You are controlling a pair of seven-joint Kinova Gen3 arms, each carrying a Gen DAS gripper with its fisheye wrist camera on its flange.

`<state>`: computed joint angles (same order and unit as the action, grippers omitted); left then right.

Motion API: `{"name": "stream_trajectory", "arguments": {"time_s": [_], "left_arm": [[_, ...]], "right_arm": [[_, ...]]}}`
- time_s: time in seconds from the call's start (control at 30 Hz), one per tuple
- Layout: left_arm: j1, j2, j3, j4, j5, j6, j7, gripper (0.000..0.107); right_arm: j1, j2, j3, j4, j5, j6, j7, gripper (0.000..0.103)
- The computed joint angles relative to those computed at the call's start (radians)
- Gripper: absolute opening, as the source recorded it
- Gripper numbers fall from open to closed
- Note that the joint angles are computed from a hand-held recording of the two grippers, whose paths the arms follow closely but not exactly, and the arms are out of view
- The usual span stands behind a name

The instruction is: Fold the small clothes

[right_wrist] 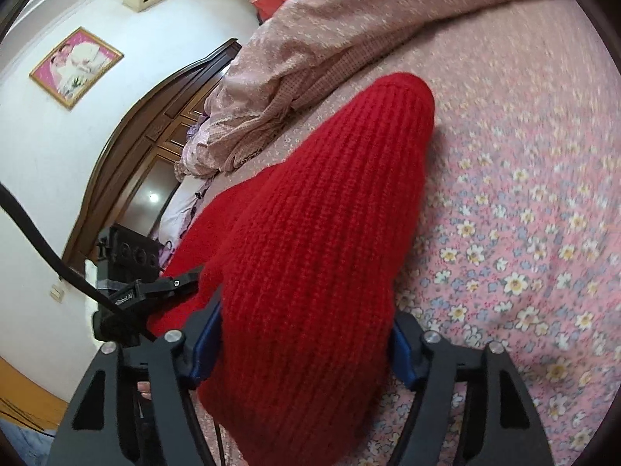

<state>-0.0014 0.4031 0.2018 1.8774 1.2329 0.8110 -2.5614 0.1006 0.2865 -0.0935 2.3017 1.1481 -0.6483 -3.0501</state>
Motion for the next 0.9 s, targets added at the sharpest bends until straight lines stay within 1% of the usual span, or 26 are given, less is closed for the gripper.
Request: {"name": "stream_trajectory", "arguments": {"time_s": [0.1, 0.17, 0.3, 0.37, 0.47, 0.5, 0.57, 0.63, 0.73, 0.83, 0.9], "left_arm": [[0.014, -0.025, 0.003, 0.007, -0.001, -0.028, -0.019, 0.046], [0.017, -0.029, 0.003, 0.005, 0.004, -0.031, -0.027, 0.046], [0.006, -0.034, 0.001, 0.018, 0.045, -0.022, -0.078, 0.045], [0.016, -0.037, -0.004, 0.009, 0.035, -0.024, -0.069, 0.045], [0.041, -0.05, -0.004, -0.004, 0.012, -0.051, -0.045, 0.045], [0.059, -0.053, 0.001, -0.017, 0.007, -0.069, -0.027, 0.045], [0.075, -0.062, 0.011, -0.025, 0.006, -0.096, -0.029, 0.045], [0.089, -0.079, 0.022, -0.019, 0.016, -0.13, -0.056, 0.044], [0.11, -0.09, 0.032, -0.023, 0.032, -0.162, -0.077, 0.044], [0.111, -0.092, 0.04, -0.017, 0.087, -0.166, -0.122, 0.044], [0.114, -0.094, 0.037, -0.011, 0.124, -0.168, -0.161, 0.044]], "right_arm": [[-0.022, -0.033, -0.001, 0.005, -0.018, 0.043, 0.031, 0.069], [-0.03, -0.043, -0.004, 0.001, -0.019, 0.063, 0.034, 0.068], [-0.038, -0.062, -0.001, 0.013, -0.046, 0.071, 0.075, 0.066], [-0.053, -0.084, -0.002, 0.021, -0.077, 0.094, 0.119, 0.066], [-0.069, -0.109, -0.003, 0.028, -0.123, 0.127, 0.168, 0.066], [-0.068, -0.115, -0.003, 0.031, -0.129, 0.13, 0.175, 0.066], [-0.05, -0.123, 0.001, 0.037, -0.108, 0.114, 0.153, 0.066], [-0.032, -0.131, 0.014, 0.047, -0.092, 0.087, 0.146, 0.066], [-0.031, -0.155, 0.027, 0.06, -0.095, 0.077, 0.159, 0.066], [-0.04, -0.186, 0.038, 0.065, -0.096, 0.088, 0.169, 0.066], [-0.057, -0.202, 0.042, 0.069, -0.116, 0.104, 0.191, 0.066]]}}
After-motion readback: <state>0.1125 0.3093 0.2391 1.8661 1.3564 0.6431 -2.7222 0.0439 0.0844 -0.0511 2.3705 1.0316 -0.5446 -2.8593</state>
